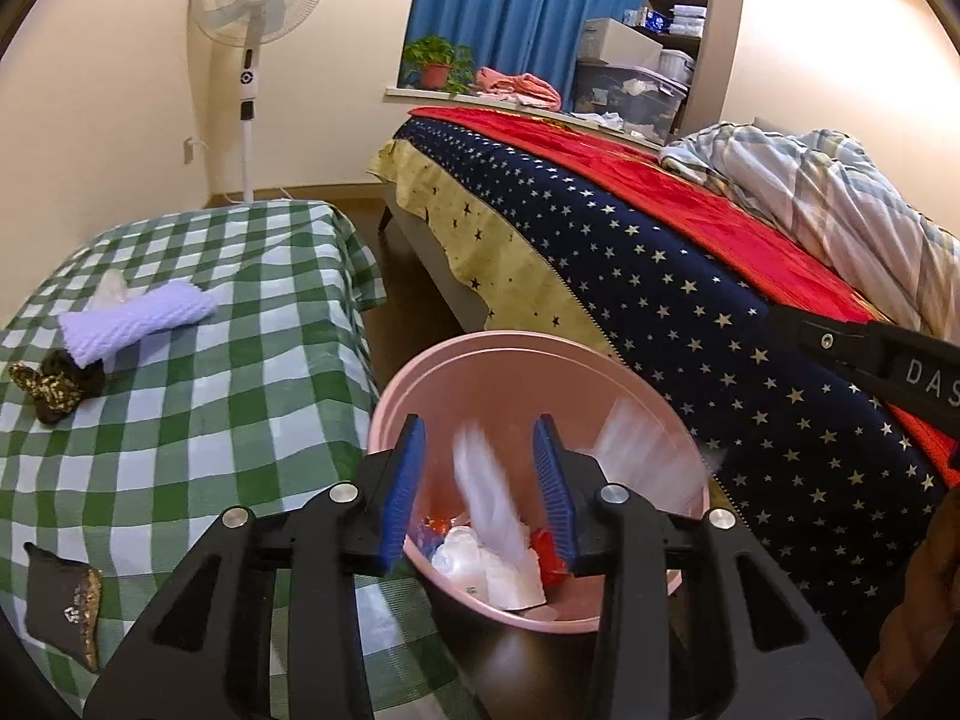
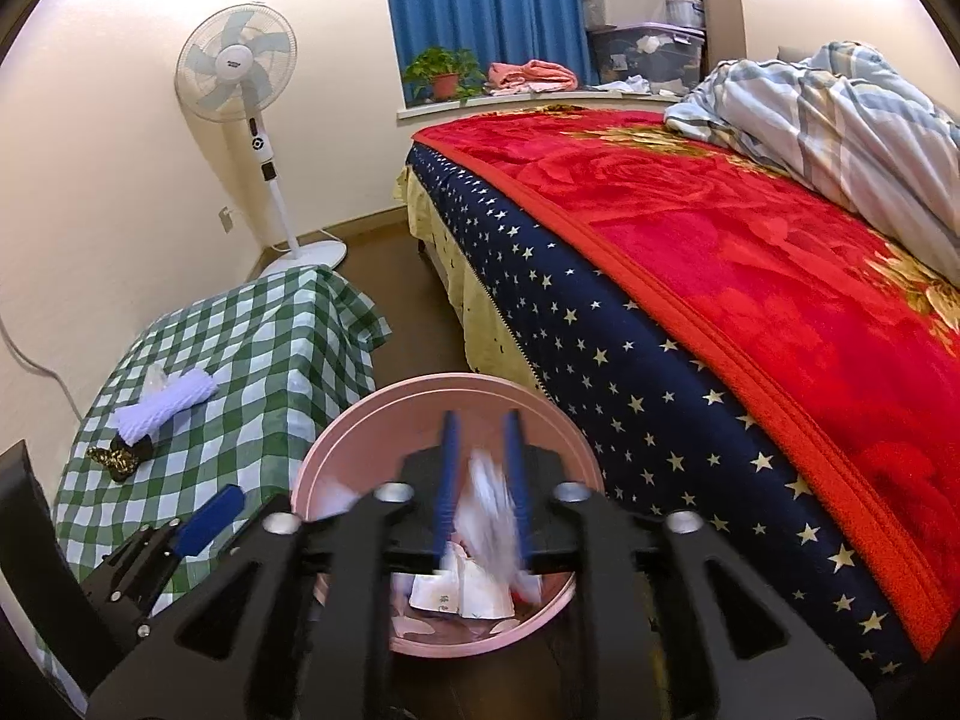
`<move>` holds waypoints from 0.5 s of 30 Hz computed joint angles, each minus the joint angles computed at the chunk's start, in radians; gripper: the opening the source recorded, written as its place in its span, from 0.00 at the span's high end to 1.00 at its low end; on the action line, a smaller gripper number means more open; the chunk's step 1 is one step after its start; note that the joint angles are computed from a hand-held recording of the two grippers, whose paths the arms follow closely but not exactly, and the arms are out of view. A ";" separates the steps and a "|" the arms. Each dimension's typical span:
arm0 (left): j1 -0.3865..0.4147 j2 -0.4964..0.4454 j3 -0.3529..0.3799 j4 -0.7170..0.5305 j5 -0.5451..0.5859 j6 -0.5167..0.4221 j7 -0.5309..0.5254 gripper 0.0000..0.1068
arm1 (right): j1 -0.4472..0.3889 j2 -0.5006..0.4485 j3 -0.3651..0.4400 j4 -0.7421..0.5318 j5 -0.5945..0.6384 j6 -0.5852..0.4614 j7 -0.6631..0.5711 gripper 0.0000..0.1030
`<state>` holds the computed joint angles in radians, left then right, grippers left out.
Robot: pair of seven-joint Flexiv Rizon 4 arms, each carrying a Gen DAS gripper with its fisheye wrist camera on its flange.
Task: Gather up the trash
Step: 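Move both open tools back toward the dark cloth and lavender net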
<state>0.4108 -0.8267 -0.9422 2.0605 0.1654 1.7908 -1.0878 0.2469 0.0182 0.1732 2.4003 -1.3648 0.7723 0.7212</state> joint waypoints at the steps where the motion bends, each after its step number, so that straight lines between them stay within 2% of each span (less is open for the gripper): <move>1: 0.005 0.001 -0.001 0.001 0.001 0.002 0.000 0.65 | 0.002 -0.002 0.001 -0.002 -0.001 -0.005 0.003 0.70; 15: 0.131 0.059 0.007 0.049 0.033 0.063 -0.066 0.65 | 0.008 -0.066 -0.019 -0.055 -0.158 0.080 0.057 0.70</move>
